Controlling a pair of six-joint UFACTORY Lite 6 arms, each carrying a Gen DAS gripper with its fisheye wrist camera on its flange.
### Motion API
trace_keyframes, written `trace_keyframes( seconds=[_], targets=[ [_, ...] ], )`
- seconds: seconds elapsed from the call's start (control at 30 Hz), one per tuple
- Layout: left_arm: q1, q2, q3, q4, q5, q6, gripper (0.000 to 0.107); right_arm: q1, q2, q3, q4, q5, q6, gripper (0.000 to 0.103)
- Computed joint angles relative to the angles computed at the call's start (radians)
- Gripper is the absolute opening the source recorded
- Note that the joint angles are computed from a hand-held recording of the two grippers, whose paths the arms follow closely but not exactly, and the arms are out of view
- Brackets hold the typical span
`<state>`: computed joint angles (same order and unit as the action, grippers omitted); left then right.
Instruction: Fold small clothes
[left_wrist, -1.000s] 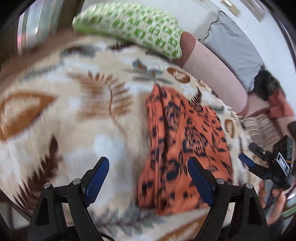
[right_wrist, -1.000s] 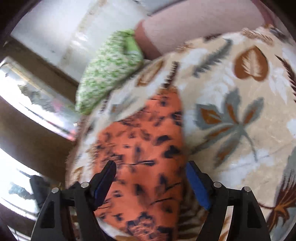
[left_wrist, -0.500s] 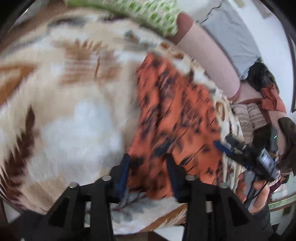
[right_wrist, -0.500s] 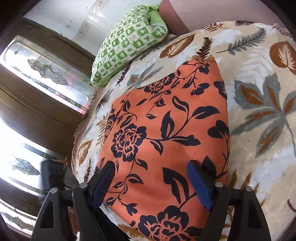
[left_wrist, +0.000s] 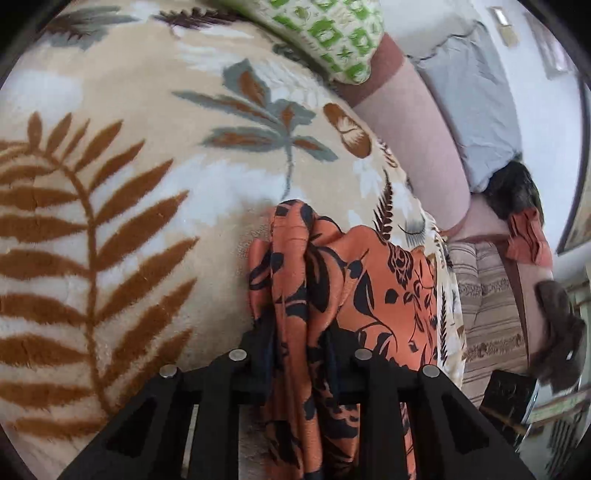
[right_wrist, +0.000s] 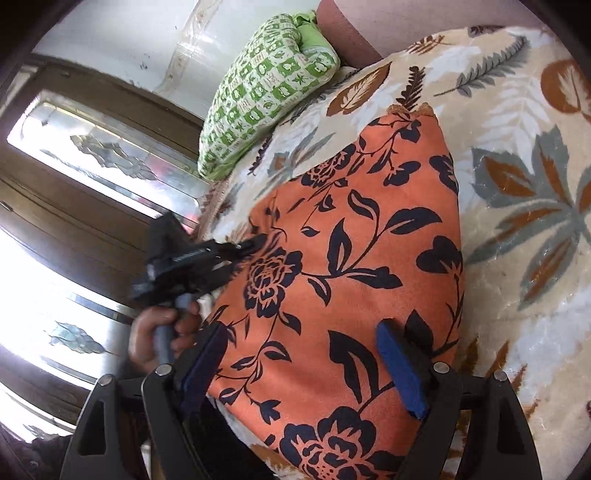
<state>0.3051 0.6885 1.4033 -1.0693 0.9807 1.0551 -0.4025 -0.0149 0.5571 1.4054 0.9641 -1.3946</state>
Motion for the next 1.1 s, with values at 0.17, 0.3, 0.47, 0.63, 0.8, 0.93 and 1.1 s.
trace_keyframes(
  seconds=[0.17,0.3,0.47,0.63,0.8,0.93,1.1],
  targets=[
    [-0.061,-0.194,-0.088,0.105,-0.126,-0.027,0.033,-0.003,0.019,0.026,-0.025,0.013,0.028,0.085],
    [-0.05,-0.465,-0.309,0.1,-0.152,0.142,0.047,-0.013,-0.015,0.056,-0.075,0.042,0.109,0.085],
    [-0.054,-0.368,-0.347,0.167,-0.275,0.063,0.045,-0.014,-0.013,0.079,-0.012,0.07,0.094,0.085],
    [-0.051,-0.521,-0.414,0.169,-0.257,0.063,0.044,-0.035,0.109,0.122,-0.008,0.077,0.135,0.088],
    [0.049,-0.69,-0.544,0.177,-0.168,0.072,0.058,-0.105,-0.07,0.029,-0.058,0.121,0.158,0.088],
    [0.021,-0.842,-0.663,0.239,-0.207,0.0,0.059,-0.185,-0.167,-0.088,-0.114,0.154,0.171,0.088],
    [-0.022,-0.976,-0.731,0.314,-0.267,-0.115,0.063,-0.098,-0.314,-0.092,-0.102,0.177,0.212,0.088]
  ],
)
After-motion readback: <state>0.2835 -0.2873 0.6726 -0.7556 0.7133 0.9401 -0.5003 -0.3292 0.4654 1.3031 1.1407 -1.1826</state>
